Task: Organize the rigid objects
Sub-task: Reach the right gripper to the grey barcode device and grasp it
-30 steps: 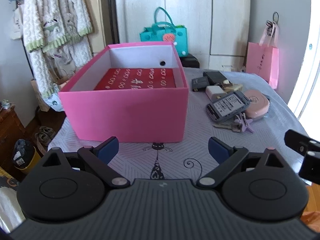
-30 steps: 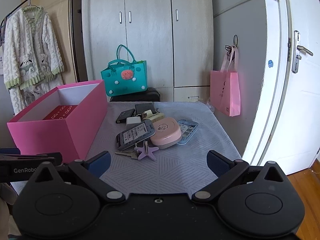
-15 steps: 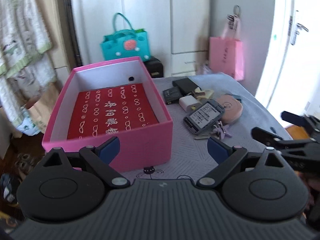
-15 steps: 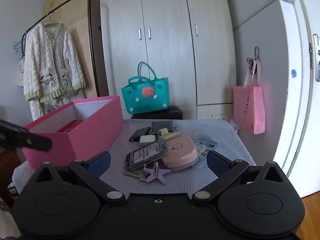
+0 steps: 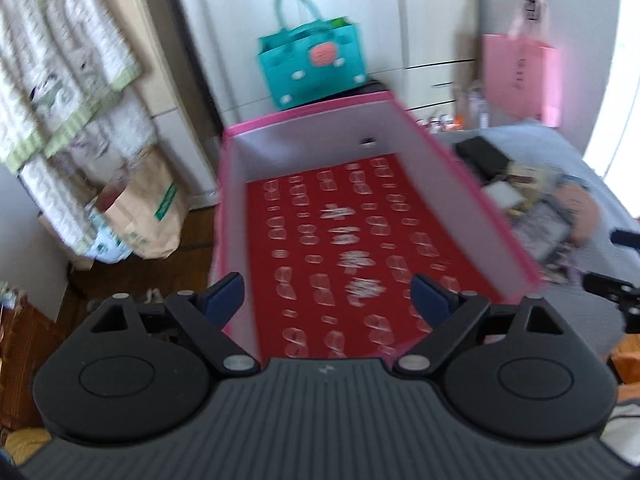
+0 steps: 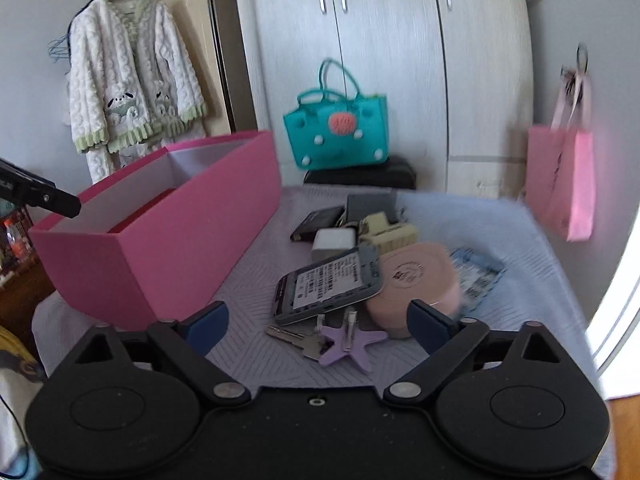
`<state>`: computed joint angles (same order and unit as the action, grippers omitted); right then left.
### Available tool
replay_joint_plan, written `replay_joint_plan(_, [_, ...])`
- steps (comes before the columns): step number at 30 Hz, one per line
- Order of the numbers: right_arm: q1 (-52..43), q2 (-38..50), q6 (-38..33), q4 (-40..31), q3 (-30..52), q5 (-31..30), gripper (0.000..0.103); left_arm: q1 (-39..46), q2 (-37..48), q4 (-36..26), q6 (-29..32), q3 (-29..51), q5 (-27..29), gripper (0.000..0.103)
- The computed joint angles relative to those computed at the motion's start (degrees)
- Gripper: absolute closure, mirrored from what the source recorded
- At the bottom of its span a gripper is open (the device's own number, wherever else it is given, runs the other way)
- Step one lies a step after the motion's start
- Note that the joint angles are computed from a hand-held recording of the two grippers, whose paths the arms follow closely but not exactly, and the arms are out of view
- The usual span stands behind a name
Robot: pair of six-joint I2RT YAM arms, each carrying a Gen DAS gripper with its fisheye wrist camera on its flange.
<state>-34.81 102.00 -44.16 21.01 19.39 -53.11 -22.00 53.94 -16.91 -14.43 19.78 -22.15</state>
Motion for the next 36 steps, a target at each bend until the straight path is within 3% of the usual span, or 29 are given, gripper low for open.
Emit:
replay_joint_plan(2, [1.9,1.9,3.7,-0.3,1.7,1.3,0.015,7.1,2.4,3.6,4.3,-0.2,3.8,0.016])
replay_joint_plan(7, [4.4,4.9,8.8,0.8,3.3,1.2,0.021,17.7,12.1,12.0,11.4,0.9,6.9,0.016])
replay_joint_plan(12, [7.3,7.7,17.0,2.6,5.2,4.2,0.026,22.0,22.7,19.4,13.1,3.5,8.7,0.019])
replay_joint_plan(14, [7.9,9.0,20.3,4.0,5.8,3.8,0.028,22.6,25.7,22.3,15.6,3.8,9.3,0.050])
replay_joint_plan(18, [9.3,11.0,25.8,7.0,6.7,3.9,0.029,24.3,28.8,23.5,17.8,5.1,13.8,0.072])
replay_joint_plan(19, [10.0,11.0,27.3,9.5,5.8,5.1,0.033,24.3,29.3,23.4,18.0,5.4,13.9,0.079])
replay_joint_plan(23, [11.3,10.4,29.6,15.0,3.7,7.4,0.059,23.3,29.1,25.6,18.3,4.4,12.5,0.080])
replay_joint_plan(28, [9.6,11.2,31.0,17.6,3.8,1.6,0.096,21.6,29.5,28.1,18.5,3.3,9.4,0.089])
replay_joint_plan(33, [12.2,9.8,32.2,9.5,7.5,3.4,0.091,21.7,29.7,29.5,18.1,2.8,8.5,0.096])
replay_joint_plan(36, [13.1,9.6,34.0,7.7,8.5,4.8,0.076,22.0,29.4,29.7,18.1,2.6,8.7,0.096])
